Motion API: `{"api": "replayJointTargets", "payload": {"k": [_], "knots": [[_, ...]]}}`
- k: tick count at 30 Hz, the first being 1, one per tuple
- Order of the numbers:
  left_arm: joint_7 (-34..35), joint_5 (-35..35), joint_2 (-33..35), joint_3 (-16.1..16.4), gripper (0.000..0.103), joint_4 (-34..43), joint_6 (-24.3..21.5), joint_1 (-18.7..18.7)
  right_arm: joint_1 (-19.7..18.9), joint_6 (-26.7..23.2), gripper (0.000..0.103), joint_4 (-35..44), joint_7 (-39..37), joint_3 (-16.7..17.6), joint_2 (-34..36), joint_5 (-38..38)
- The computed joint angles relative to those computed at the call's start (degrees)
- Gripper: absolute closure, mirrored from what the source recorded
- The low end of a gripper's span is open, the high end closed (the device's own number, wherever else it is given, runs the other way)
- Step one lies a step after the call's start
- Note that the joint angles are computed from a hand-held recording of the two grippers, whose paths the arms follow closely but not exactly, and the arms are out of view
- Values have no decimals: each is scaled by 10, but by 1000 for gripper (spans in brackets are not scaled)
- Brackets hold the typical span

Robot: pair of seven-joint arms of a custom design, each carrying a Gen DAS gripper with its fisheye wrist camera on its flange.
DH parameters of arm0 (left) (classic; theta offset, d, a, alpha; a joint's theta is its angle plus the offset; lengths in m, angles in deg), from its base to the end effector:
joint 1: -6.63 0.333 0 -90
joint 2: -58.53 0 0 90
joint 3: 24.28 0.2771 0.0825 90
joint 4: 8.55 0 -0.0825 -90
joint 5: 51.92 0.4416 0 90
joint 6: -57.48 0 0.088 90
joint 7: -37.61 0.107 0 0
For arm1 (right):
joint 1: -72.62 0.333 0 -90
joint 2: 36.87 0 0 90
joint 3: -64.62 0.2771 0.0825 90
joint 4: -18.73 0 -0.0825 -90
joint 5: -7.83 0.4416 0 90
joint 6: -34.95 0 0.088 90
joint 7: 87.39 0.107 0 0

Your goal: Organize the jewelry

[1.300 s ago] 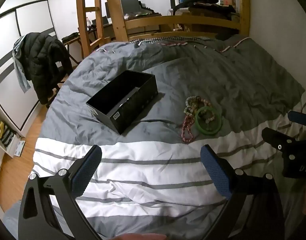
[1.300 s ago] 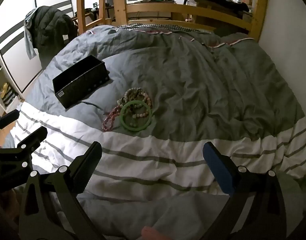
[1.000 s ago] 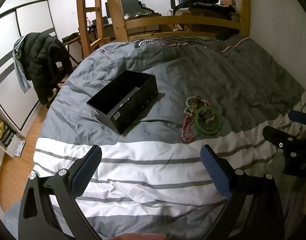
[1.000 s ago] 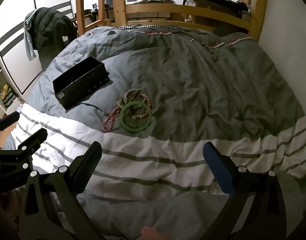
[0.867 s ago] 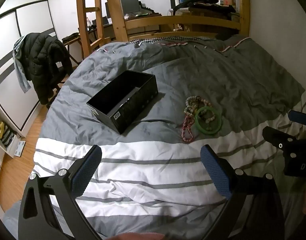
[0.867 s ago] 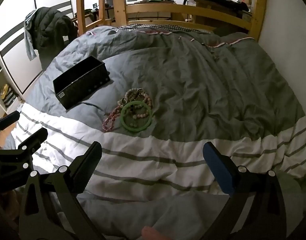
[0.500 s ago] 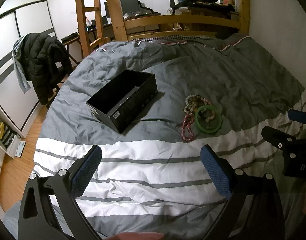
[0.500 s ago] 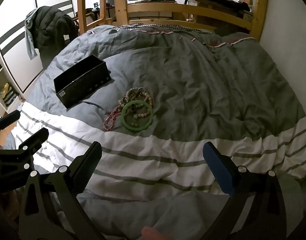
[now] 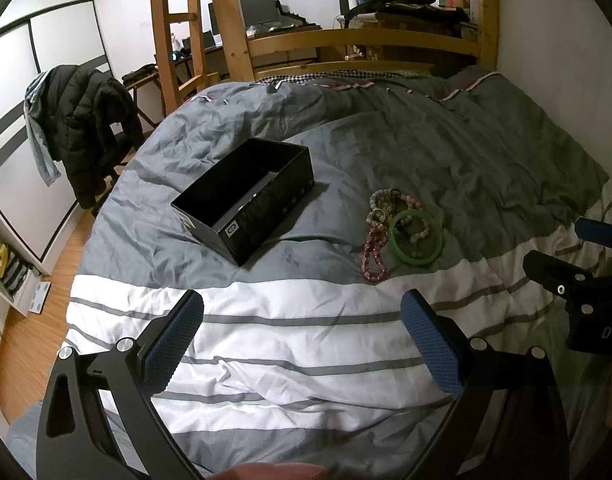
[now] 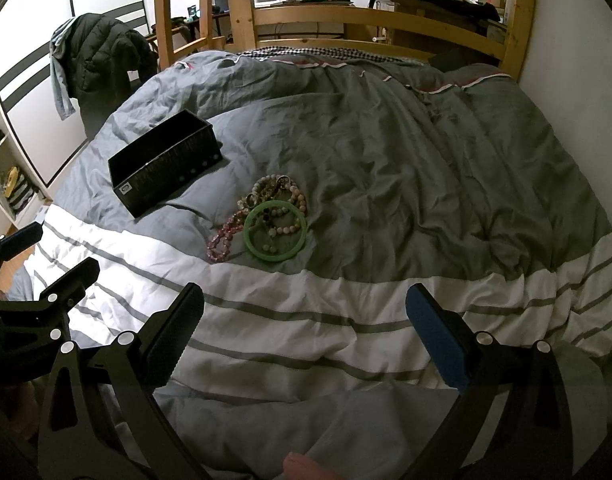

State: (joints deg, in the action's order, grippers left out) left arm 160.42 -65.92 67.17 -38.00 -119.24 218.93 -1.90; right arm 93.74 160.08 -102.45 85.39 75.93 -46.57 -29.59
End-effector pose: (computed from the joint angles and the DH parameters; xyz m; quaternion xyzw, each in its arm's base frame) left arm 0.6400 -0.2432 0.4310 -0.3740 0.8508 -0.3004 0.2146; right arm 0.5084 0.2994 0.4577 -0.4615 0.8286 -0.2671 0.1705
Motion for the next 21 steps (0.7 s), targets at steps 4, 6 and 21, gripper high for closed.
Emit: {"api": "replayJointTargets", "payload": {"k": [4, 6, 21], "knots": [[-2, 2, 0, 1, 6, 0, 0, 0, 0, 0, 3, -2, -2, -1, -2, 2], [-1, 1, 0, 0, 6, 1, -1, 0, -1, 2, 3, -2, -1, 0, -2, 2], [-4, 5, 1, 1, 6, 1, -1, -1, 0, 3, 3, 0, 1, -1, 1, 0]]}}
